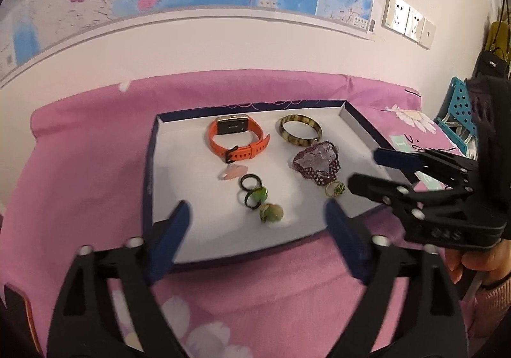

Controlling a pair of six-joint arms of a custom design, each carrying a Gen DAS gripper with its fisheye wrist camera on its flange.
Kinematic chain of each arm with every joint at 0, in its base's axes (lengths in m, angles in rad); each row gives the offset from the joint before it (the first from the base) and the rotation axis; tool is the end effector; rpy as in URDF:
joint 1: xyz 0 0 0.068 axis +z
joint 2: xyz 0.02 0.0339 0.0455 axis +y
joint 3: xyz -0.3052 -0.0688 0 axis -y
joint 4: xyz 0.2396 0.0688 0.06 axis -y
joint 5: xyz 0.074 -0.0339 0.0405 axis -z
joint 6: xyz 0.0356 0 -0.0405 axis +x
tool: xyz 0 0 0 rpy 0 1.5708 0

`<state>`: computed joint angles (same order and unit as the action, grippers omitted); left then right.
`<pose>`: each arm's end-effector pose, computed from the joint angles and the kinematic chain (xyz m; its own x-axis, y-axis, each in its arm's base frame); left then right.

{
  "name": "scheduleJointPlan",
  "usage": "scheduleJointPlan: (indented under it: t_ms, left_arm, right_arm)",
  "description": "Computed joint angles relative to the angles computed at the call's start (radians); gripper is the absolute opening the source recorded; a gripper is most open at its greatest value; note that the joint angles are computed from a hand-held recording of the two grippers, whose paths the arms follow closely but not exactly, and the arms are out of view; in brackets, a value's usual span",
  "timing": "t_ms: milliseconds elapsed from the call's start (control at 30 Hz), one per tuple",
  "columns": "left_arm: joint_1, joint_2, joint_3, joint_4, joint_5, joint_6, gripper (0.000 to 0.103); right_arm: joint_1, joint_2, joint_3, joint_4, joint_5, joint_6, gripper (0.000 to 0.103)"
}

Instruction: Organize jewelry

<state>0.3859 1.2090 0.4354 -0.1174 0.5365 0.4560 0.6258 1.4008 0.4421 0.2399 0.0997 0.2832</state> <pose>0.1839 0.0551 0.1931 -0.6583 0.1411 -0.7394 0.2941 0.9524 -0.0801 0.1946 0.1362 0.1806 -0.6583 -0.1327 -0.7409 -0.3522 0.9243 0.1474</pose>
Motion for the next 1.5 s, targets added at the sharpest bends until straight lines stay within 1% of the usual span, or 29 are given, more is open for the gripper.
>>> scheduleJointPlan:
  t_ms: [33, 67, 100, 167, 200, 233, 267, 400, 533, 800, 967, 1167, 1500]
  left_arm:
    - [0.024, -0.016, -0.007, -0.006, 0.017, 0.003, 0.097]
    - [0.047, -0.034, -0.015, -0.017, 0.031, 0.008, 0.097]
    - [0.061, -0.042, -0.017, -0.027, 0.034, 0.014, 0.097]
    - [0.086, -0.069, -0.033, -0.035, 0.019, 0.012, 0.097]
    - [0.101, -0.074, -0.035, -0.045, 0.024, 0.017, 0.097]
    - [0.118, -0.08, -0.036, -0.064, 0.029, 0.024, 0.097]
    - [0.133, -0.092, -0.041, -0.077, 0.027, 0.028, 0.097]
    - [0.184, -0.141, -0.07, -0.099, 0.028, 0.051, 0.097]
    - [0.19, -0.209, -0.107, -0.109, 0.01, 0.058, 0.097]
    - [0.212, -0.277, -0.136, -0.178, -0.001, 0.088, 0.097]
    - [0.245, -0.311, -0.142, -0.225, 0.014, 0.125, 0.097]
    - [0.26, -0.336, -0.149, -0.257, 0.017, 0.138, 0.097]
    - [0.26, -0.356, -0.15, -0.27, 0.012, 0.137, 0.097]
  right_arm:
    - [0.014, -0.02, -0.015, 0.002, 0.017, 0.01, 0.073]
    - [0.033, -0.04, -0.031, 0.003, 0.041, 0.024, 0.082]
    - [0.054, -0.06, -0.046, 0.001, 0.068, 0.038, 0.087]
    - [0.1, -0.099, -0.079, 0.001, 0.118, 0.068, 0.089]
    - [0.114, -0.109, -0.085, -0.003, 0.126, 0.074, 0.094]
    - [0.133, -0.119, -0.09, -0.011, 0.148, 0.081, 0.096]
    - [0.164, -0.131, -0.098, -0.02, 0.183, 0.094, 0.096]
    - [0.25, -0.158, -0.124, -0.05, 0.257, 0.155, 0.096]
    - [0.311, -0.176, -0.144, -0.086, 0.31, 0.21, 0.096]
    - [0.386, -0.187, -0.164, -0.124, 0.351, 0.285, 0.096]
    - [0.423, -0.192, -0.166, -0.14, 0.37, 0.319, 0.096]
    - [0.447, -0.205, -0.162, -0.171, 0.388, 0.346, 0.096]
    - [0.45, -0.209, -0.169, -0.181, 0.384, 0.369, 0.096]
